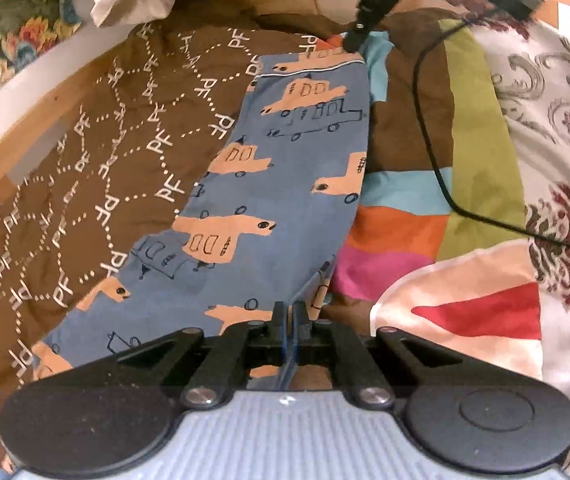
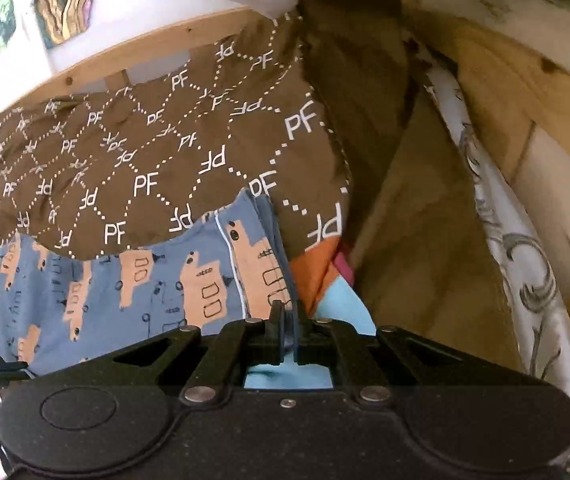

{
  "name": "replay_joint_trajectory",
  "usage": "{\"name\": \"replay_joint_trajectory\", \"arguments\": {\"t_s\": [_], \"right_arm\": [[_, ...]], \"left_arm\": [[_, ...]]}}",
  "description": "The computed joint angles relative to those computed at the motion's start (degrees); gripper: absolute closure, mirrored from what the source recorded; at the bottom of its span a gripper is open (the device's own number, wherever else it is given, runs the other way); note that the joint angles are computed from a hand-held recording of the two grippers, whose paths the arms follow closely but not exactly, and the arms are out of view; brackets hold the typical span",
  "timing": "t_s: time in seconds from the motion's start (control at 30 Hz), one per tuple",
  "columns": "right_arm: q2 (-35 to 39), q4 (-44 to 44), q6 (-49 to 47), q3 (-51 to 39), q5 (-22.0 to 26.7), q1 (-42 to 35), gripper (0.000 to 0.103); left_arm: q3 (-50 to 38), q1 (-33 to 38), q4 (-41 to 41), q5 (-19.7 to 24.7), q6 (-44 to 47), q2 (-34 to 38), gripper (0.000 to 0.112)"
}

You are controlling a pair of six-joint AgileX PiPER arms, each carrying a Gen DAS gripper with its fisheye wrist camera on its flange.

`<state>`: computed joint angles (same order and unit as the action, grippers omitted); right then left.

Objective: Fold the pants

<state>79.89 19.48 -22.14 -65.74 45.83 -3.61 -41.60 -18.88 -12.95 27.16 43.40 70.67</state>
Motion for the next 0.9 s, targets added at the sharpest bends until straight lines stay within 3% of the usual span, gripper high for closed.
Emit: {"name": "replay_joint_trajectory", "arguments": {"t_s": [0.03, 0.1, 0.13, 0.2, 0.33, 0.47, 0.53, 0.67, 0.77, 0.87, 0.9], "right_arm": [[-0.4, 0.34, -0.8, 0.47, -0.21, -0.01, 0.098], [-0.99, -2.0, -0.25, 1.54, -2.17, 1.61, 0.081], [-1.4, -3.52, 0.25, 2.16, -3.64, 2.34, 0.069], [-3.24, -7.6, 2.43, 4.52, -7.87, 4.37, 0.061], [-4.99, -10.99, 1.98, 7.67, -12.8, 6.82, 0.028], [-4.54, -7.15, -3.2, 10.18, -15.53, 6.89, 0.028], [-4.38, 0.06, -10.4, 11.32, -16.67, 5.14, 0.028], [-2.4, 11.88, -20.81, 10.79, -14.72, 0.83, 0.029], [-1.56, 17.42, -25.88, 10.29, -12.35, -1.52, 0.031], [-1.21, 21.68, -30.56, 9.95, -10.92, -3.23, 0.033], [-1.28, 21.49, -30.59, 9.85, -10.94, -3.26, 0.034]], "left_arm": [[-0.79, 1.87, -4.07, 1.76, 3.49, 0.34, 0.098], [-2.87, 5.53, -10.71, 5.14, 9.08, 1.43, 0.087], [-3.96, 6.14, -11.15, 5.86, 9.53, 1.87, 0.084], [-6.51, 6.82, -11.11, 6.28, 10.09, 2.74, 0.081], [-17.39, 7.83, -10.26, 8.44, 9.51, 9.06, 0.051], [-33.0, 6.0, -9.01, 12.13, 5.86, 21.93, 0.052], [-42.31, 4.72, -9.33, 15.05, 4.44, 30.04, 0.062], [-55.54, 2.88, -13.33, 17.76, 2.21, 41.76, 0.068], [-64.87, 2.79, -19.25, 23.32, 1.41, 48.72, 0.068], [-73.95, 0.97, -17.14, 27.96, -1.45, 54.4, 0.073], [-76.34, -0.03, -15.38, 28.6, -3.05, 55.95, 0.081]]}}
